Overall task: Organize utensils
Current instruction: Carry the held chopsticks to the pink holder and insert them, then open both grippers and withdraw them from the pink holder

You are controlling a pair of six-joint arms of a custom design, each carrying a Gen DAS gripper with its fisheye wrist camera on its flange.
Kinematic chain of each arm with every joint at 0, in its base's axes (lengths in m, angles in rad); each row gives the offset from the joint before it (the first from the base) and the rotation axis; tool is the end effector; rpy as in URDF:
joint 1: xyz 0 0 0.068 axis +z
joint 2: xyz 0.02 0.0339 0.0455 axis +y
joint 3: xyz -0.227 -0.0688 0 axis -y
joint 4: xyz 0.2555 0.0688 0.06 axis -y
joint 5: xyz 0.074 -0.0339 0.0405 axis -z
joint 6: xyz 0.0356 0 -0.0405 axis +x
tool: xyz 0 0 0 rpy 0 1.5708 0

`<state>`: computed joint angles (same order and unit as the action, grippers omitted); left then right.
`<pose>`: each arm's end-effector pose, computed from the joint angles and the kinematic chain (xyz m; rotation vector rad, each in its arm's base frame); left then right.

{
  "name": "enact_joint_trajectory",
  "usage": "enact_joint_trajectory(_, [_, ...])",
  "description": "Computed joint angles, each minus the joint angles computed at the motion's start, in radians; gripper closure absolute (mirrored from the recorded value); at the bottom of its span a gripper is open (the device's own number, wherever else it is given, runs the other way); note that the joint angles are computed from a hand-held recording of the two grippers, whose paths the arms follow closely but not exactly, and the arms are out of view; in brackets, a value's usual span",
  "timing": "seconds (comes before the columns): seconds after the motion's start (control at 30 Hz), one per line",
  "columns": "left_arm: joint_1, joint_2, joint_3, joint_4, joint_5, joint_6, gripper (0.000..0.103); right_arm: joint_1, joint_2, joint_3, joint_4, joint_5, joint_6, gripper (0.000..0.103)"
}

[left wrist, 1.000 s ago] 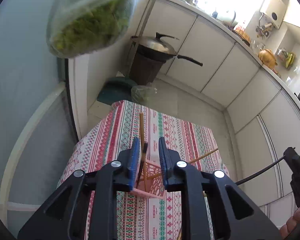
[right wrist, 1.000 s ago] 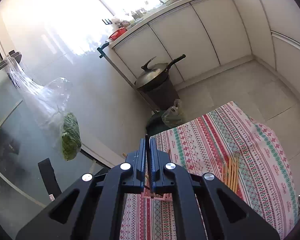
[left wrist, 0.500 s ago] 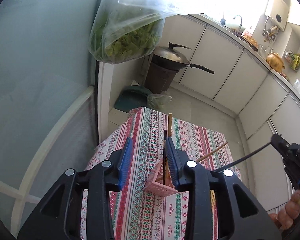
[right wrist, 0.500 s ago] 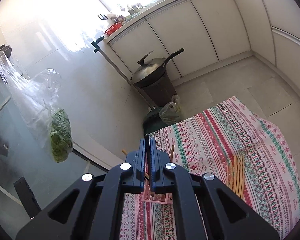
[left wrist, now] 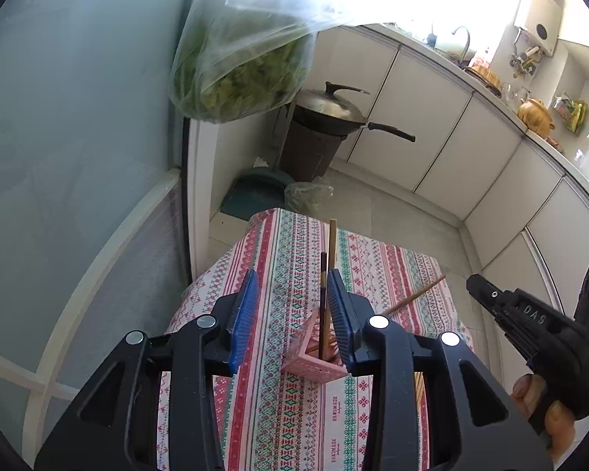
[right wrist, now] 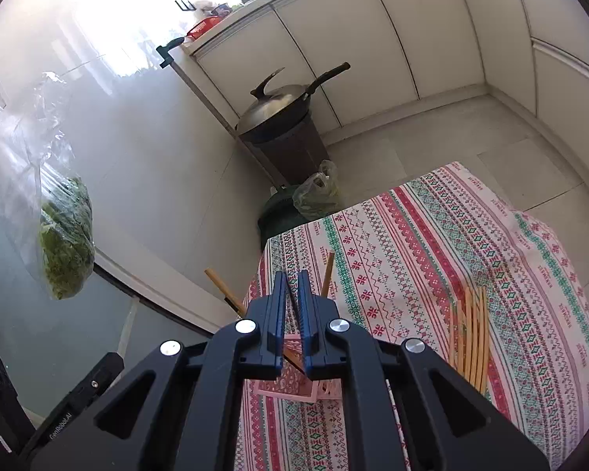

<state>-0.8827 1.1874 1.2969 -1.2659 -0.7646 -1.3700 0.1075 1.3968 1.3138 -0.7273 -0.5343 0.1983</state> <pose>0.1604 -0.1563 0.3203 -0.7385 2.1705 -0.0386 0.3087 0.0515 0.2999 -0.1507 2.3674 0.7814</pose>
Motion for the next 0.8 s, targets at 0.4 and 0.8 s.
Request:
enact_joint_trajectory(0.4, [-0.037, 0.115, 0.082, 0.013, -0.011, 0.021, 0.064, -0.049, -0.058, -0.022, -0.051, 0.011, -0.115, 0.095])
enact_joint_trajectory(0.8, [-0.069, 0.243, 0.179, -0.01, -0.027, 0.024, 0.04, -0.067, -0.116, -0.083, -0.058, 0.085, -0.239, 0.075])
